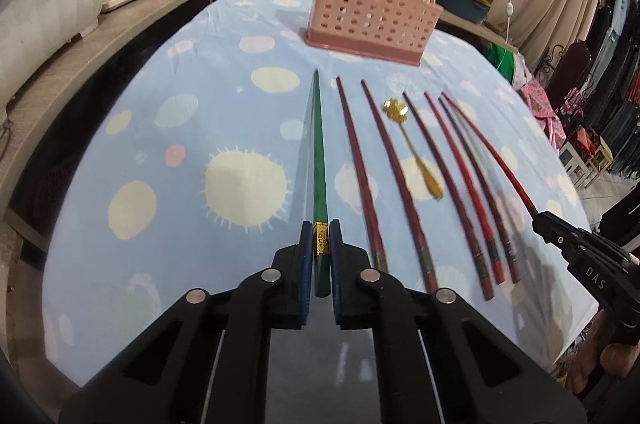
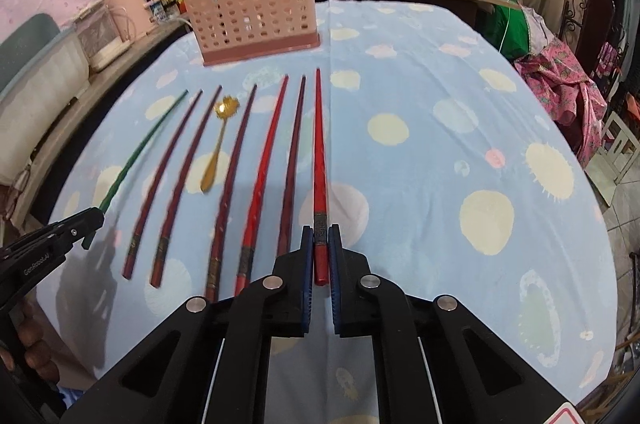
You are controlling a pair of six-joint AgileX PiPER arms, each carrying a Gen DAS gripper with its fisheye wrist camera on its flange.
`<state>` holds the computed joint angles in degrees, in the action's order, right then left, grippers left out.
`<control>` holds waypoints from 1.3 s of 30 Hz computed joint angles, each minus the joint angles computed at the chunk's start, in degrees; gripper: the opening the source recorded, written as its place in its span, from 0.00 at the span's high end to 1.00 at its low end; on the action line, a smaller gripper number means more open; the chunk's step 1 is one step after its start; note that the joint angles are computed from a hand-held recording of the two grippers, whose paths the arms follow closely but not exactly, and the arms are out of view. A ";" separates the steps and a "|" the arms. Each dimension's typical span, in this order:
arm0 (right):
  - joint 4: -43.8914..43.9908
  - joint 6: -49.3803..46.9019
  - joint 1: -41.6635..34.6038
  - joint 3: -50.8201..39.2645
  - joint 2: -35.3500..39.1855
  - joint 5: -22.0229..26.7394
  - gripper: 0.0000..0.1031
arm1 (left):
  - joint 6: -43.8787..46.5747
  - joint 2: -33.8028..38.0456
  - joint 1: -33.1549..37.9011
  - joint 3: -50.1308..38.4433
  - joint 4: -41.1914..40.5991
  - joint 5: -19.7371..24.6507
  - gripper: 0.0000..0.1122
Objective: Organize utensils
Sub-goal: 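Close right tool on a red chopstick while left tool lifts the green chopstick, then carry both chopsticks over the pink basket and open both tools to drop them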
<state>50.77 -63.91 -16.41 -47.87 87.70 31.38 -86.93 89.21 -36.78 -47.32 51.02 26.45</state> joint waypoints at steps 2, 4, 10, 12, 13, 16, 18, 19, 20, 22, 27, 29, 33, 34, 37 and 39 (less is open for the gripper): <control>0.86 0.17 -0.80 -1.59 -1.12 2.23 0.93 | 0.62 -1.74 0.35 -0.58 -0.17 0.25 0.93; 1.56 0.52 -1.25 -3.45 -1.95 3.75 0.93 | 1.68 -3.02 0.71 -1.86 -0.30 1.05 0.94; 3.04 2.50 -1.85 -10.70 -2.31 6.74 0.93 | 4.43 -4.89 1.98 -8.47 2.23 4.33 0.94; 3.63 3.71 -1.89 -14.52 -1.48 7.59 0.93 | 5.89 -4.54 3.14 -11.43 2.59 4.77 0.94; 3.75 4.54 -1.96 -16.40 -0.96 8.09 0.93 | 6.73 -4.37 3.55 -12.86 2.49 5.11 0.94; 4.59 6.42 -2.48 -22.01 1.12 10.08 0.93 | 9.73 -3.34 5.53 -17.58 1.77 4.94 0.94; 4.79 7.87 -2.47 -26.00 2.73 10.65 0.93 | 11.14 -2.24 6.50 -20.85 2.40 5.29 0.94; 4.77 8.37 -2.35 -27.37 3.28 10.65 0.93 | 12.13 -1.56 6.87 -22.58 2.42 5.63 0.94; 4.51 9.10 -2.21 -29.04 3.96 10.68 0.93 | 13.17 -0.85 7.28 -24.23 2.28 5.78 0.94; 3.36 11.15 -1.52 -32.67 5.76 10.48 0.93 | 15.27 0.67 8.05 -27.50 1.50 6.19 0.94; 1.51 15.45 -0.69 -41.02 10.16 11.77 0.93 | 20.15 3.45 9.82 -34.77 -0.88 6.47 0.94; 1.29 17.00 -0.59 -45.01 11.89 12.90 0.93 | 21.95 4.26 10.09 -37.88 -1.13 6.90 0.94; 0.68 20.29 0.18 -52.98 14.96 14.07 0.93 | 26.04 5.69 10.92 -44.25 -2.41 7.43 0.94; 0.36 21.67 0.45 -56.09 16.31 14.48 0.93 | 27.03 6.15 11.14 -45.95 -2.93 7.62 0.94; -1.60 26.16 1.75 -65.40 20.55 15.07 0.93 | 31.58 10.01 12.27 -55.79 -4.64 9.55 0.94; -4.23 30.75 2.86 -73.82 24.64 15.98 0.93 | 34.45 12.64 12.90 -61.51 -6.10 10.77 0.94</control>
<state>46.53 -33.16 -13.55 -121.69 112.34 47.36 -52.49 101.85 -23.88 -108.84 44.92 37.23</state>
